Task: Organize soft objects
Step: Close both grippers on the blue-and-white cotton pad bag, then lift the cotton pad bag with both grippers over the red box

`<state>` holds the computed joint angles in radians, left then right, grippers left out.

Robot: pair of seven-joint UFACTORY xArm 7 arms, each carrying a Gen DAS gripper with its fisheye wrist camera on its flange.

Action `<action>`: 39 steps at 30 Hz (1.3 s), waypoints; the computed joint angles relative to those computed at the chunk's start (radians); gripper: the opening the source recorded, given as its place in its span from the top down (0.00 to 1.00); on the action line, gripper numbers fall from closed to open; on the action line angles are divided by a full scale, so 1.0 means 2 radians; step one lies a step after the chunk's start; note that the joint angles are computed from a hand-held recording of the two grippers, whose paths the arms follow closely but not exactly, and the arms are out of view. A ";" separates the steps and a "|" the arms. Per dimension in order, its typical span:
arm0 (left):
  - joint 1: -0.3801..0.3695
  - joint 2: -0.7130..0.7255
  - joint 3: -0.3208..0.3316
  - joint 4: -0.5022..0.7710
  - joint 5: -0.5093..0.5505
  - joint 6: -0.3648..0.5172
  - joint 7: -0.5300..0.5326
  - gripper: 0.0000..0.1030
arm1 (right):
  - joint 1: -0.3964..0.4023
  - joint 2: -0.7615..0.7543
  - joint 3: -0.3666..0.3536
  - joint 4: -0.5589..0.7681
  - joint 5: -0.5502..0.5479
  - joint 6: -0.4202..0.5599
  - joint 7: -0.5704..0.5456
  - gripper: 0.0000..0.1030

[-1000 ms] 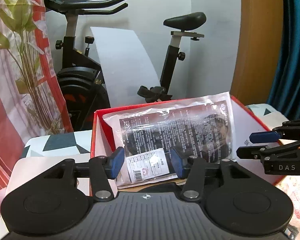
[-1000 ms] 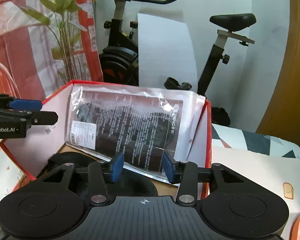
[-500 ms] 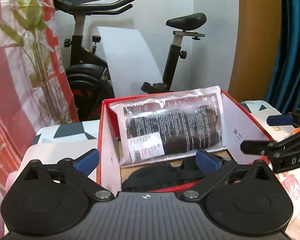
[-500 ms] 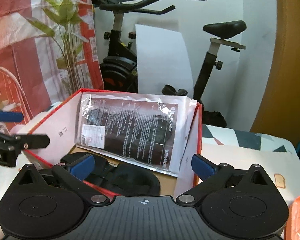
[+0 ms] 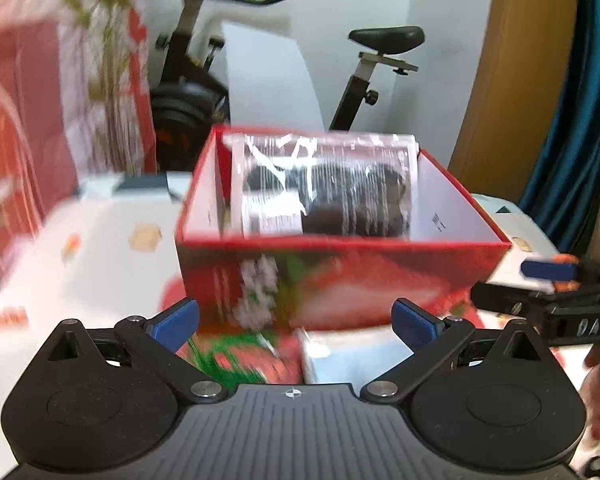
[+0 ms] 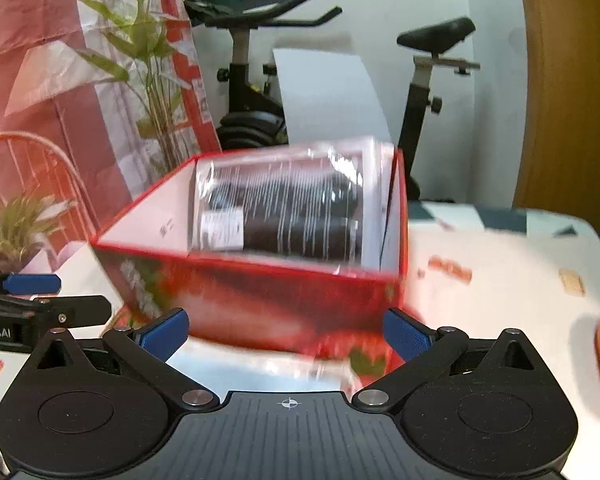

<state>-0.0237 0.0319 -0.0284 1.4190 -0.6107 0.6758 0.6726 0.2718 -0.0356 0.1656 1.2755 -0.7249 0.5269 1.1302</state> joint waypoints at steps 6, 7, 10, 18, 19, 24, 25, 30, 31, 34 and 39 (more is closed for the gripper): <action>-0.007 -0.052 0.008 -0.080 -0.023 -0.001 -0.006 0.10 | 0.004 -0.045 0.021 -0.068 -0.007 -0.006 0.034 0.10; -0.009 -0.059 0.011 -0.093 -0.026 -0.001 -0.008 0.15 | 0.003 -0.052 0.026 -0.079 -0.008 -0.005 0.041 0.13; -0.016 -0.075 0.020 -0.120 -0.043 0.012 -0.010 0.30 | 0.001 -0.067 0.039 -0.109 0.010 -0.007 0.068 0.30; -0.029 -0.098 0.038 -0.154 -0.071 0.057 0.026 0.49 | -0.007 -0.081 0.055 -0.148 0.048 -0.033 0.085 0.51; -0.029 -0.098 0.037 -0.153 -0.069 0.057 0.026 0.49 | -0.008 -0.078 0.058 -0.145 0.046 -0.029 0.083 0.51; -0.027 -0.091 0.041 -0.152 -0.083 0.076 0.032 0.48 | -0.008 -0.074 0.056 -0.149 0.047 -0.036 0.077 0.51; -0.026 -0.090 0.042 -0.153 -0.088 0.078 0.033 0.48 | -0.008 -0.076 0.055 -0.152 0.050 -0.039 0.077 0.51; -0.020 -0.085 0.041 -0.154 -0.104 0.089 0.035 0.47 | -0.013 -0.080 0.055 -0.166 0.060 -0.061 0.078 0.52; -0.019 -0.085 0.040 -0.154 -0.104 0.088 0.036 0.47 | -0.015 -0.080 0.056 -0.167 0.060 -0.063 0.079 0.53; -0.018 -0.088 0.040 -0.155 -0.107 0.093 0.043 0.48 | -0.016 -0.079 0.060 -0.164 0.058 -0.061 0.074 0.57; -0.018 -0.092 0.039 -0.158 -0.107 0.096 0.049 0.48 | -0.012 -0.077 0.065 -0.154 0.047 -0.046 0.060 0.60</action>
<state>-0.0604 -0.1515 0.0504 1.1032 -0.8248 0.8675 0.7715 0.2479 -0.1893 0.2956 0.9677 -0.6314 0.4339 1.2498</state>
